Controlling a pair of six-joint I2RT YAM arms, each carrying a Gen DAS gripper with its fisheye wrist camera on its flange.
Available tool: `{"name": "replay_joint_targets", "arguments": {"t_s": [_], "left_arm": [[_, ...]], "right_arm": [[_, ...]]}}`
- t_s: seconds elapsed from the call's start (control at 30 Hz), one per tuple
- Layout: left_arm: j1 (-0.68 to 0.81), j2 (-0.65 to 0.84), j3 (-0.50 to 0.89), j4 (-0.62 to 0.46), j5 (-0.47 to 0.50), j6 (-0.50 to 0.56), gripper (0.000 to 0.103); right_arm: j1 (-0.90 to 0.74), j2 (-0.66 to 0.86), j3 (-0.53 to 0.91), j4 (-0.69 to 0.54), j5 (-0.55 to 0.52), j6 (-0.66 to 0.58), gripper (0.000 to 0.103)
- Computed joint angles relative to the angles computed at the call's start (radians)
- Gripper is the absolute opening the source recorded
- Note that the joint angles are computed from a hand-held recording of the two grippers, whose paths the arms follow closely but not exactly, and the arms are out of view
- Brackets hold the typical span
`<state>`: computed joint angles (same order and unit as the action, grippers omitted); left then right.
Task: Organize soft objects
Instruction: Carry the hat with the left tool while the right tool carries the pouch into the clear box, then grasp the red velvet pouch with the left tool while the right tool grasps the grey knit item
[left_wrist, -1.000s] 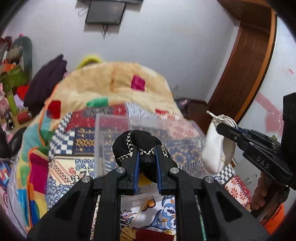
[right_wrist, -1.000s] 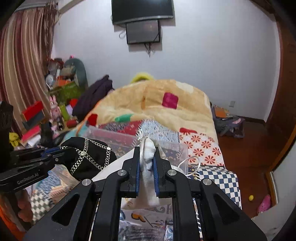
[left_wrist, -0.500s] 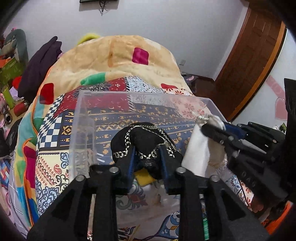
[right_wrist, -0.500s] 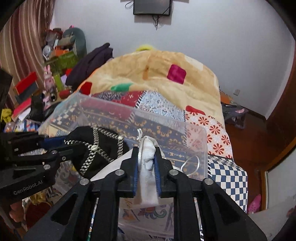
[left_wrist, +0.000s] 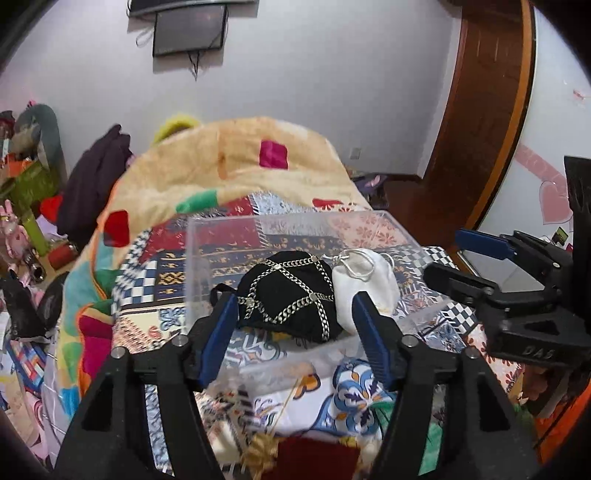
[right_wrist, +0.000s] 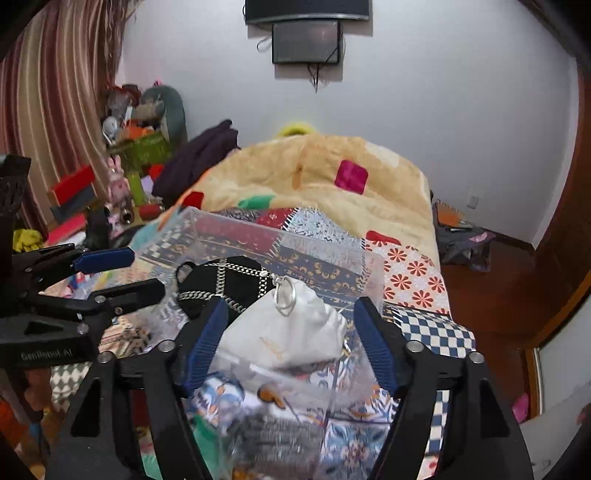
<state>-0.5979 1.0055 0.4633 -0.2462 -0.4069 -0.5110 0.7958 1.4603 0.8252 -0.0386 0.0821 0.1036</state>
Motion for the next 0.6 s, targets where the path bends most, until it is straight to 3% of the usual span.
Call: {"name": "replay_joint_targets", "arguments": {"t_s": [0.17, 0.33, 0.6], "left_arm": [[-0.112, -0.115, -0.034, -0.115, -0.102, -0.068, 0.073], [-0.226, -0.175, -0.083, -0.213, -0.154, -0.178, 0.076], [-0.282, -0.133, -0.197, -0.171, -0.119, -0.309, 0.076]], "right_arm": [[0.013, -0.121, -0.113, 0.008, 0.001, 0.027, 0.080], [0.016, -0.145, -0.196, 0.022, -0.019, 0.073, 0.080], [0.002, -0.031, -0.249, 0.084, -0.102, 0.148, 0.080]]}}
